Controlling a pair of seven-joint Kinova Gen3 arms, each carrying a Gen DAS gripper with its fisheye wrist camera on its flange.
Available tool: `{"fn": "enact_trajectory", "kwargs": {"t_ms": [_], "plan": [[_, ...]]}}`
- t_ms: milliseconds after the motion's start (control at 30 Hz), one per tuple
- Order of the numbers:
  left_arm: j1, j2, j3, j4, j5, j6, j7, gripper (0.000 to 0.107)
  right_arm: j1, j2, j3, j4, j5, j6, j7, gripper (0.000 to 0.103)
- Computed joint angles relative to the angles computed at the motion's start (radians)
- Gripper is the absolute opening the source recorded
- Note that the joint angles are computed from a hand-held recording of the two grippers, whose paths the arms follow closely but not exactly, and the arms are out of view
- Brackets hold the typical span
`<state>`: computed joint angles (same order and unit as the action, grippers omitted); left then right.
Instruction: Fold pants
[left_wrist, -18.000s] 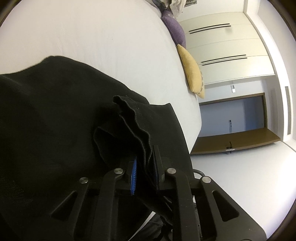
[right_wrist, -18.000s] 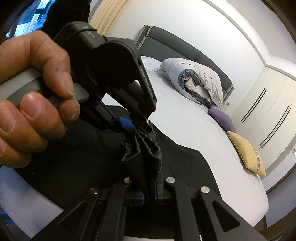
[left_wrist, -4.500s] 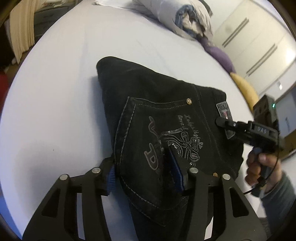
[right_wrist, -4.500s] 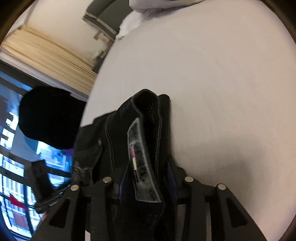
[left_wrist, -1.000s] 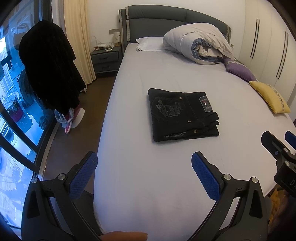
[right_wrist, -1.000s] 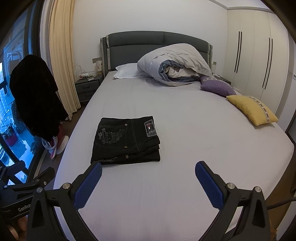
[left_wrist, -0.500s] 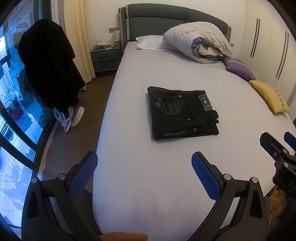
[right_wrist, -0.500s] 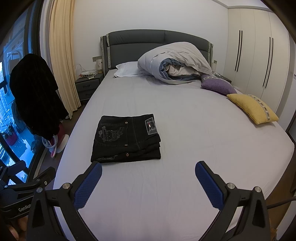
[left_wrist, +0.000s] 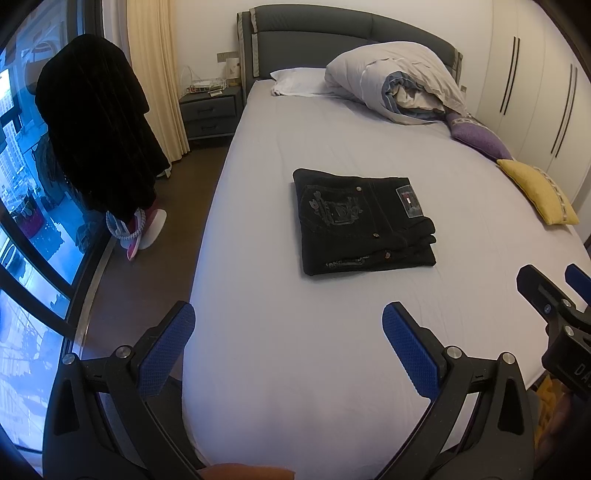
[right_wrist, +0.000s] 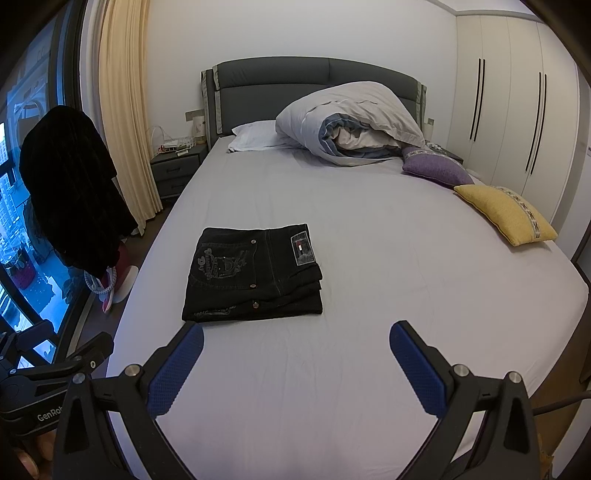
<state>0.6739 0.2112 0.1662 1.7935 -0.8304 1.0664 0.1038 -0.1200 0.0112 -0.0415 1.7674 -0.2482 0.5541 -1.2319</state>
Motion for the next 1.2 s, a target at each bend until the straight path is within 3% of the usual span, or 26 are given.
{"fn": "enact_trajectory", "kwargs": {"t_ms": [1200], "plan": [[-0.013,-0.003,-0.003,0.017,0.008,-0.023,-0.01,0.103,0.002,-0.016,0.007,0.035,-0.023,-0.004,0.03,0.103]]}}
